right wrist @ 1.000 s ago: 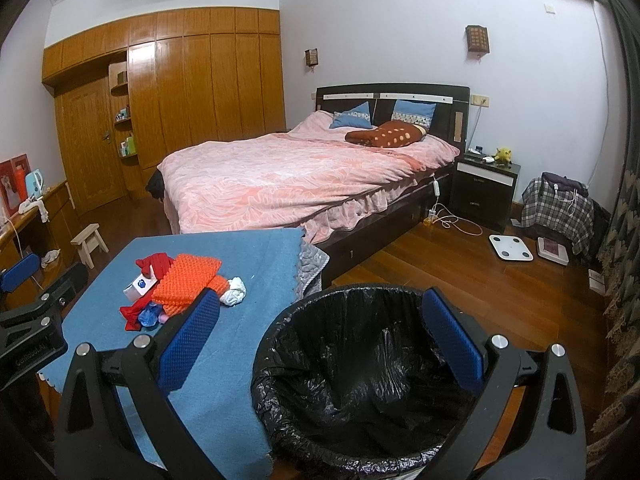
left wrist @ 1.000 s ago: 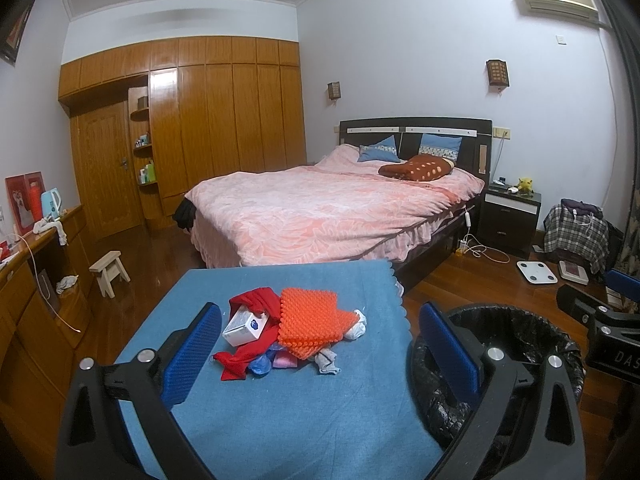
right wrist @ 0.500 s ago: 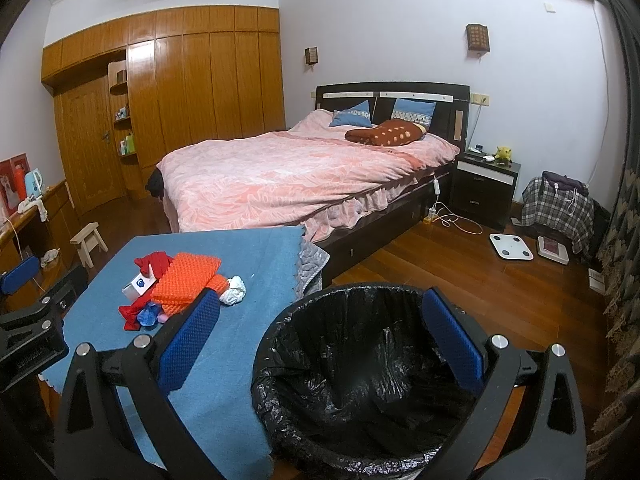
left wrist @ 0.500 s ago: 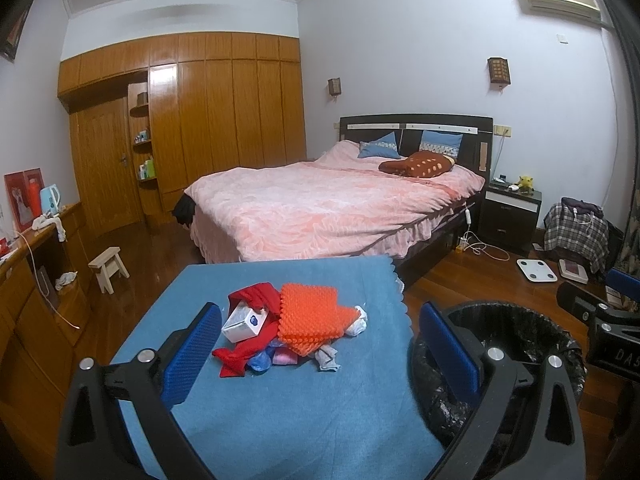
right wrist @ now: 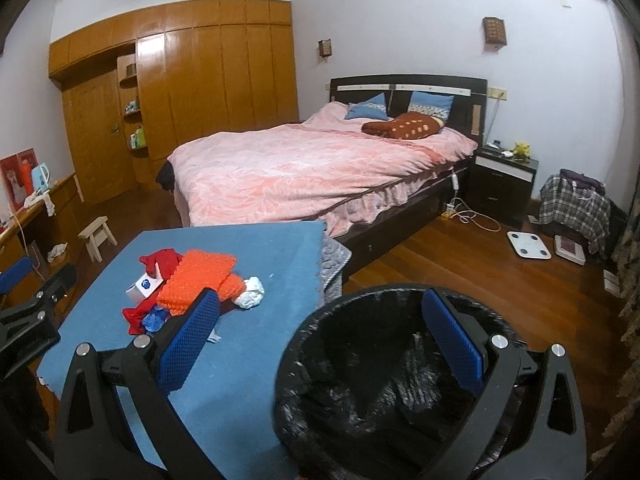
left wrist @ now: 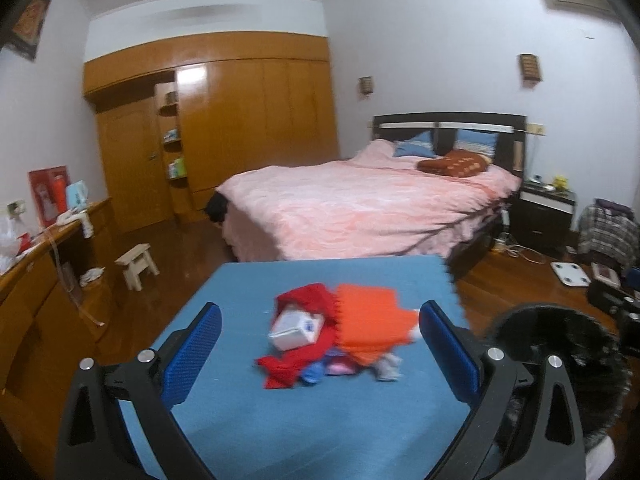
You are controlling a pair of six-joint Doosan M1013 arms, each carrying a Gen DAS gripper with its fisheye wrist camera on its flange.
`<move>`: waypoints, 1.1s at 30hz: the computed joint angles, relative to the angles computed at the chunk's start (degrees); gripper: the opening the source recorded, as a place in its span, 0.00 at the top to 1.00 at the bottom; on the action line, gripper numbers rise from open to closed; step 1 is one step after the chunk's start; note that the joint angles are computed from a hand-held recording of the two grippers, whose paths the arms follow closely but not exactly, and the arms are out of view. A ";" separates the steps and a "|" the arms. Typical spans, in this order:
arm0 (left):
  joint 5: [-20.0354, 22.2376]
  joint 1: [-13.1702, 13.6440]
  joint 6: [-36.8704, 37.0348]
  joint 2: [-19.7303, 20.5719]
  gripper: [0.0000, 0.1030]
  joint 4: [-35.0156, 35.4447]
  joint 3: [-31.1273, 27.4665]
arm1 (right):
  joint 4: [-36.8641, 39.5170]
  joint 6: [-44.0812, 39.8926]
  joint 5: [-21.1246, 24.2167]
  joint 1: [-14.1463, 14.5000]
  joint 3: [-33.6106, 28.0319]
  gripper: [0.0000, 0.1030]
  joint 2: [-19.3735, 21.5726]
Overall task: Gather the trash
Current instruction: 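Reach the right gripper to the orange mesh scrubber and grasp it while the left gripper grasps the red cloth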
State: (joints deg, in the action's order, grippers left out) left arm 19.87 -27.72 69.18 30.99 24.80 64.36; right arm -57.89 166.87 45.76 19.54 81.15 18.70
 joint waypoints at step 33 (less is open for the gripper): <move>12.97 5.09 10.61 13.67 0.17 -11.54 -17.44 | 36.98 -38.19 -3.14 -4.75 -24.64 0.58 21.02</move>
State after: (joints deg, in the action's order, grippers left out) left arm 32.84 -22.63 79.80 44.66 13.26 46.92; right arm -20.91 128.68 42.62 14.79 56.51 39.71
